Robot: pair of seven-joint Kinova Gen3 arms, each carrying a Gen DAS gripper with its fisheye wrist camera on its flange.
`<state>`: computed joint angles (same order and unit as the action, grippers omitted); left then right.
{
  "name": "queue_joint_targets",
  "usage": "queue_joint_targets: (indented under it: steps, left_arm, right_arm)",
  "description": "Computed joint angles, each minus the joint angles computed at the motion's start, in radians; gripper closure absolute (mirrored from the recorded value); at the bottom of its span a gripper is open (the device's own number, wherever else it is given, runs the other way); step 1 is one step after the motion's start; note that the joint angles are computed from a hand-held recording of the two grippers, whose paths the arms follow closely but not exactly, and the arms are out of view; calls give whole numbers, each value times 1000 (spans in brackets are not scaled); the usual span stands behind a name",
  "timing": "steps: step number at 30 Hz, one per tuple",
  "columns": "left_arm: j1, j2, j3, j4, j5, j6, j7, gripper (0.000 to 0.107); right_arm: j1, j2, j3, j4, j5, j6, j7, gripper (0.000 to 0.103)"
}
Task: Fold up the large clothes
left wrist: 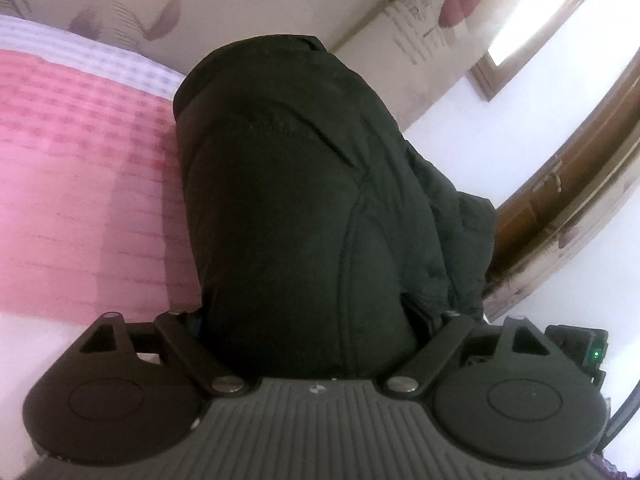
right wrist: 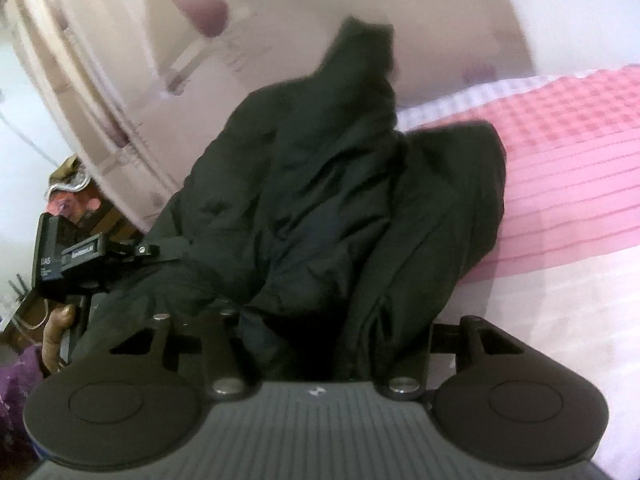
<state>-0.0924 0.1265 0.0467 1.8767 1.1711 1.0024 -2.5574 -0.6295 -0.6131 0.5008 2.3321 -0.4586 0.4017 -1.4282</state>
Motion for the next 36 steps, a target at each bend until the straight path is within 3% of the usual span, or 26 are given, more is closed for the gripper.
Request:
queue_joint_targets:
  steps: [10,14,16,19,21,25,29,33,36]
  left_arm:
    - [-101,-122,-114,58,-96,138,16,21]
    - [-124,-168,-146,128,-104,111,-47,15]
    - [-169,-212,-97,177,-89,42,-73,5]
    - [-293,-329,42,265,-33,-80,-183,4]
    - [-321,-415,87,316,0,-162,-230,4]
    - [-239,-530,82,371,-23,-324,-187,4]
    - [-237,-670,165,396,-148,-483,-38,4]
    - [-378,-811,288,386,-260,-493,124,4]
    - [-402,-861,279,353,-347,-442,239,4]
  right_arm:
    - [44,-18,-259,33,-46,-48,-172,56]
    - [118,-11,-375,50,-26,-60,-235,54]
    - [194,0,-466,53,2,-74,-282,41]
    - [314,1,-605,49,79,-73,-398,25]
    - [406,-13,-694,25,134,-33,-476,18]
    - [573,-84,-873,-44,246,82,-593,17]
    - [679,-167,-1004,-111,317,197,-687,14]
    - [758,-256,-1101,-167,379,283,-761,5]
    - [766,-305,-1121,-196,399,310,-770,2]
